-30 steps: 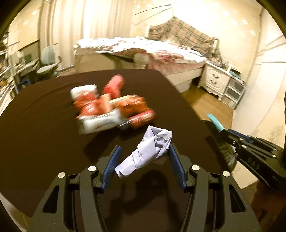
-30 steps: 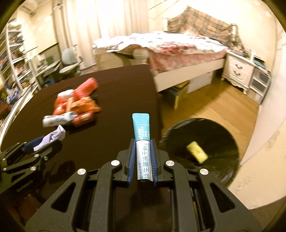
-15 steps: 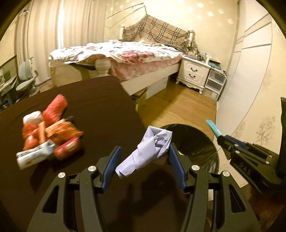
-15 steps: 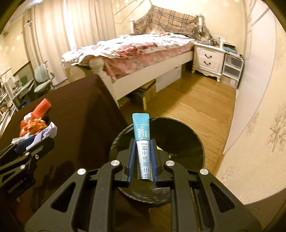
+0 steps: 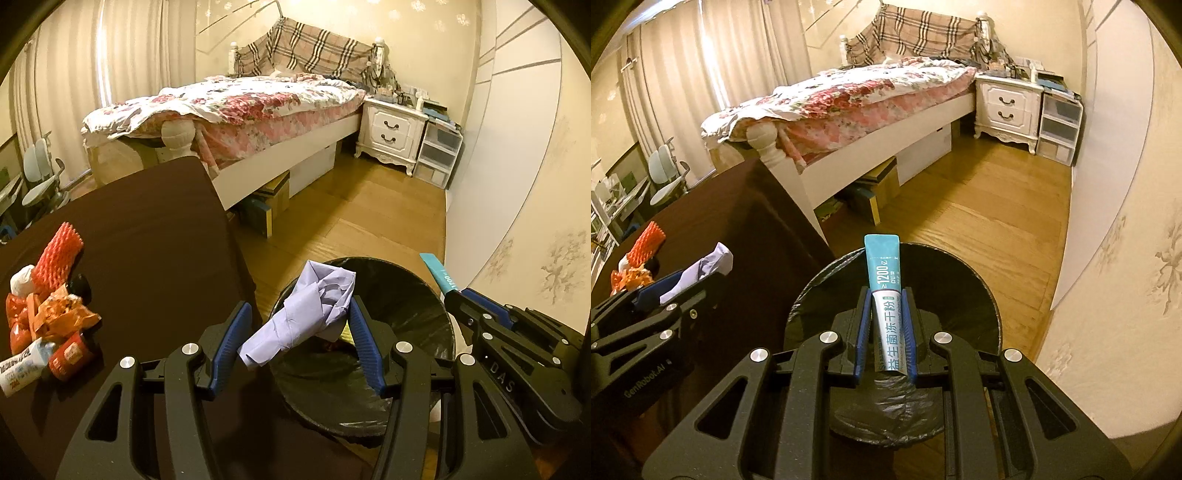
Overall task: Collect trash
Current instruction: 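Carry the lavender cloth and teal tube over the bin and open both tools, then move both tools back over the table toward the trash pile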
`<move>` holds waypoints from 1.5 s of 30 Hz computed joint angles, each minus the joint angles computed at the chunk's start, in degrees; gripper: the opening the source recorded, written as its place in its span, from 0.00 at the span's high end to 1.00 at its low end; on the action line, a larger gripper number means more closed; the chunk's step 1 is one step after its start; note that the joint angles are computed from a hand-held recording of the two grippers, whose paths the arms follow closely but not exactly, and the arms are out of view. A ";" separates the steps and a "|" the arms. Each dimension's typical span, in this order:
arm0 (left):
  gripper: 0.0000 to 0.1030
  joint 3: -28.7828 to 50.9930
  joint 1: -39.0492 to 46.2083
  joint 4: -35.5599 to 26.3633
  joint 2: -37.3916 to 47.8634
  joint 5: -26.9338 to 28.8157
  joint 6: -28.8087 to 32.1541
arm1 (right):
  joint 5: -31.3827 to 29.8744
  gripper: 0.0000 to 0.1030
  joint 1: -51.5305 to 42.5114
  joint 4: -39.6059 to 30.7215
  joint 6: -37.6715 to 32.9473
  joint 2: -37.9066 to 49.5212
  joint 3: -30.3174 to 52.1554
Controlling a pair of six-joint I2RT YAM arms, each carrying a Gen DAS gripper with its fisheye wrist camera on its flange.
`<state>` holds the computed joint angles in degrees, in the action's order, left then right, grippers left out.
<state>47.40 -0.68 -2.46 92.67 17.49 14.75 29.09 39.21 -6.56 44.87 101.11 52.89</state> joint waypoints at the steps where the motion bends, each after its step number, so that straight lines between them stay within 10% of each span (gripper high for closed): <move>1: 0.46 0.37 -0.22 -0.19 0.24 -0.23 -0.09 | -0.28 0.84 -0.34 0.40 -0.03 0.04 -0.33; 20: 0.26 -0.93 2.56 -1.04 -2.71 -0.83 0.70 | 2.27 0.48 0.80 -2.78 5.16 -0.09 -0.20; 45: 0.26 -0.91 32.50 -7.21 -3.49 6.86 12.84 | -3.22 0.44 13.89 -11.33 -0.91 16.86 28.06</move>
<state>46.49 31.81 -9.67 89.18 24.35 27.59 25.87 53.10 -17.89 43.96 117.97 80.95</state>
